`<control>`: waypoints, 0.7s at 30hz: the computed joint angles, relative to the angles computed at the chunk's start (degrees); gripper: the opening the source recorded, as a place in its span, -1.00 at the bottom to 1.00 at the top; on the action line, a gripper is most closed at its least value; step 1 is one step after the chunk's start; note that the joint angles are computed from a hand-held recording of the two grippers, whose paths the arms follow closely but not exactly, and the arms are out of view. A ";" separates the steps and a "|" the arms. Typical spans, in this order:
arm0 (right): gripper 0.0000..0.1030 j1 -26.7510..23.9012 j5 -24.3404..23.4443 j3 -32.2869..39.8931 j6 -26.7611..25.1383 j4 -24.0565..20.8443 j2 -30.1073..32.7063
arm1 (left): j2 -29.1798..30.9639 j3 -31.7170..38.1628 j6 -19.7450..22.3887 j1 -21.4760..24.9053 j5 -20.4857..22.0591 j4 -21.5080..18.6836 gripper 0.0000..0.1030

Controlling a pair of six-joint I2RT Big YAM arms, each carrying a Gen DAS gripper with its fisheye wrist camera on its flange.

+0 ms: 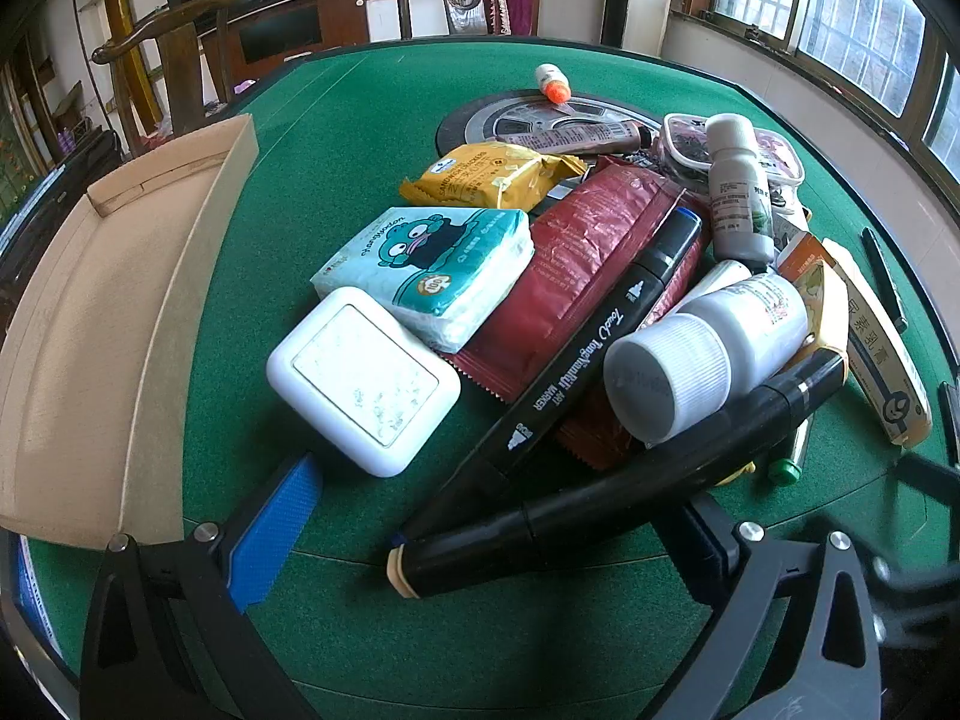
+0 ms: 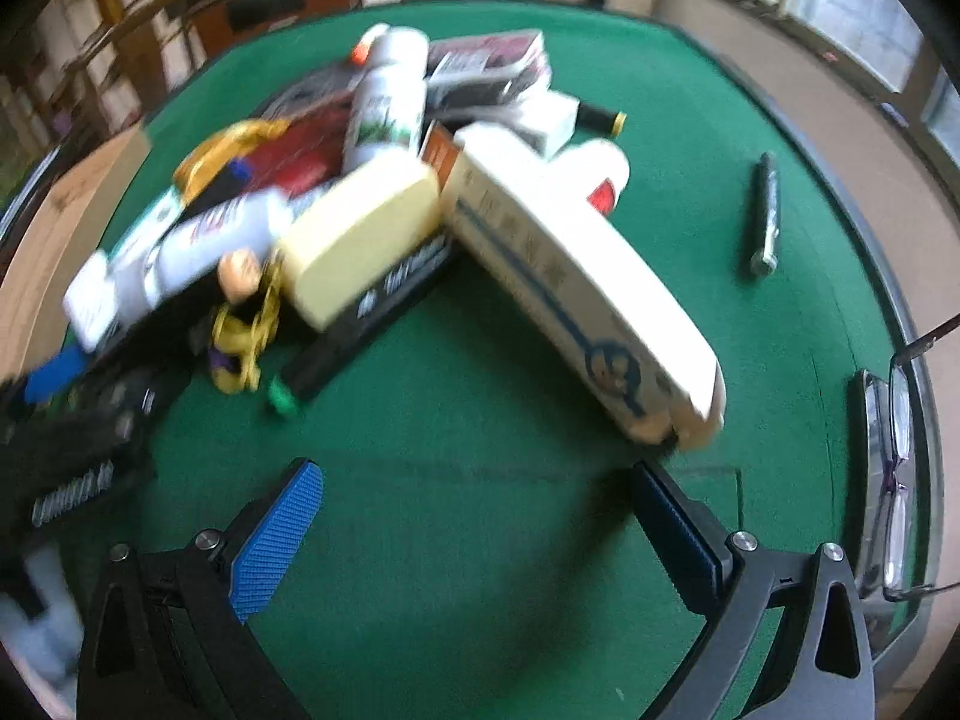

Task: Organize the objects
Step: 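Grasp the black marker with the right gripper while the left gripper grasps another black marker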

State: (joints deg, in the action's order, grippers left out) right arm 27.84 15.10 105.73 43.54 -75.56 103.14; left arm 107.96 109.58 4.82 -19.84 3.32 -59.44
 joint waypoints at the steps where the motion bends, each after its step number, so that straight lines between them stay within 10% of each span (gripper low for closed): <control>1: 0.98 -0.48 -1.73 -1.87 -0.82 1.14 -1.38 | -0.21 -0.25 0.00 0.00 0.00 0.07 1.00; 6: 0.79 -1.56 -8.61 -13.34 -0.17 8.25 -11.59 | -0.07 0.00 -0.03 -0.01 -0.01 -0.06 1.00; 12: 0.79 -5.65 -5.52 -15.00 -1.76 14.02 -17.76 | 0.02 0.13 -0.05 -0.02 -0.02 -0.09 1.00; 14: 0.75 -7.83 -4.18 -11.96 -1.29 12.28 -16.09 | 0.10 0.28 -0.05 -0.02 -0.03 -0.21 1.00; 18: -0.01 -13.85 -4.53 -5.40 1.15 7.12 -10.36 | 0.10 0.21 -0.09 -0.03 -0.05 -0.08 1.00; 21: -0.07 -17.84 -5.65 -2.71 1.36 3.60 -6.63 | 0.43 0.52 0.43 -0.04 0.23 -0.41 1.00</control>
State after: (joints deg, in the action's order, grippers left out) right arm 10.00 9.45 103.02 44.90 -71.97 96.50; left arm 108.38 110.10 5.25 -19.88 3.55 -59.85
